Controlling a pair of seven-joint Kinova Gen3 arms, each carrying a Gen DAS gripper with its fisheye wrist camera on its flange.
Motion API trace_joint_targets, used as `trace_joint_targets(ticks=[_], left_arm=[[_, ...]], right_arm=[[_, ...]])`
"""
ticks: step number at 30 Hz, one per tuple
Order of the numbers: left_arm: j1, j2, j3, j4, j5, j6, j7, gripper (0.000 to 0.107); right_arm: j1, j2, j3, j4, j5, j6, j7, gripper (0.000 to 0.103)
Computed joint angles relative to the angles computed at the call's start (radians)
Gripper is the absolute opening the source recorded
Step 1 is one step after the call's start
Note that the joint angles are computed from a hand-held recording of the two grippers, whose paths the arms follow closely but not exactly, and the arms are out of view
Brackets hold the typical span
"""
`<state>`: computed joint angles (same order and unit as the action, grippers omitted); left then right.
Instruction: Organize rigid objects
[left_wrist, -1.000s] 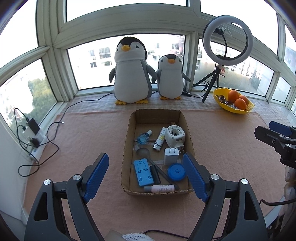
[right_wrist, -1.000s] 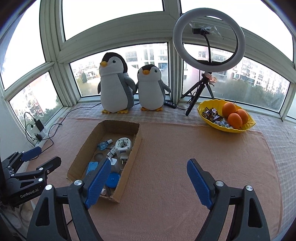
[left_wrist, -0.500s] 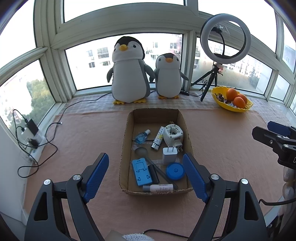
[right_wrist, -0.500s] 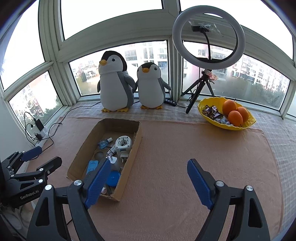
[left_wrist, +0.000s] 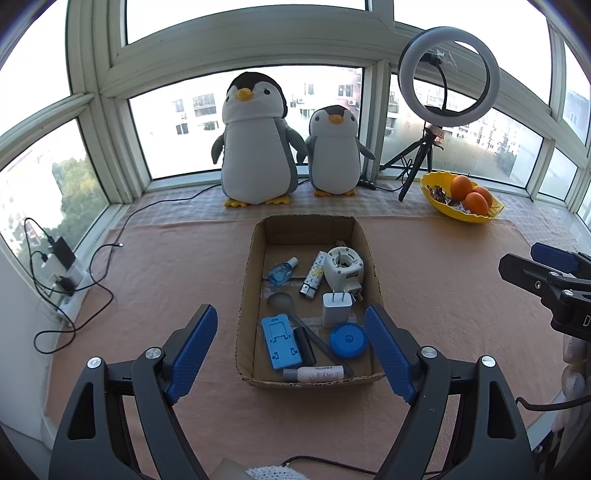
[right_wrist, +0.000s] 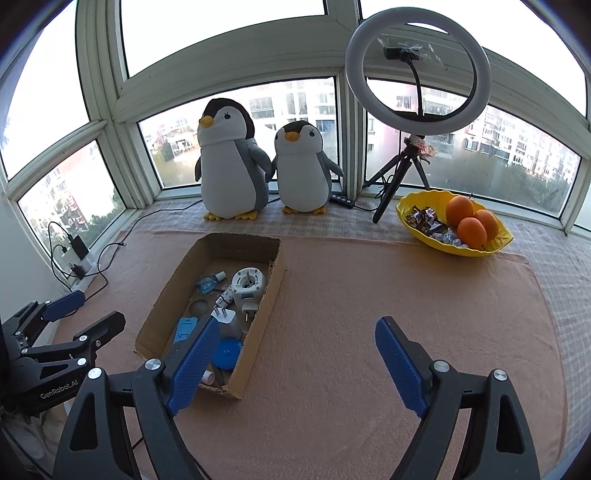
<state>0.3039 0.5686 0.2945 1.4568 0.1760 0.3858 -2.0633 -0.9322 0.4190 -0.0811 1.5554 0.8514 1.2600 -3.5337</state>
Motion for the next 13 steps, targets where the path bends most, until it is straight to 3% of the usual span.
trace_joint_targets(ticks=[13], left_arm=[[-0.003, -0.004, 0.007, 0.008, 0.005, -0.007, -0.013, 0.083]], right_arm=[[0.0, -0.002, -0.001, 0.005, -0.005, 0.004, -0.005, 0.084]])
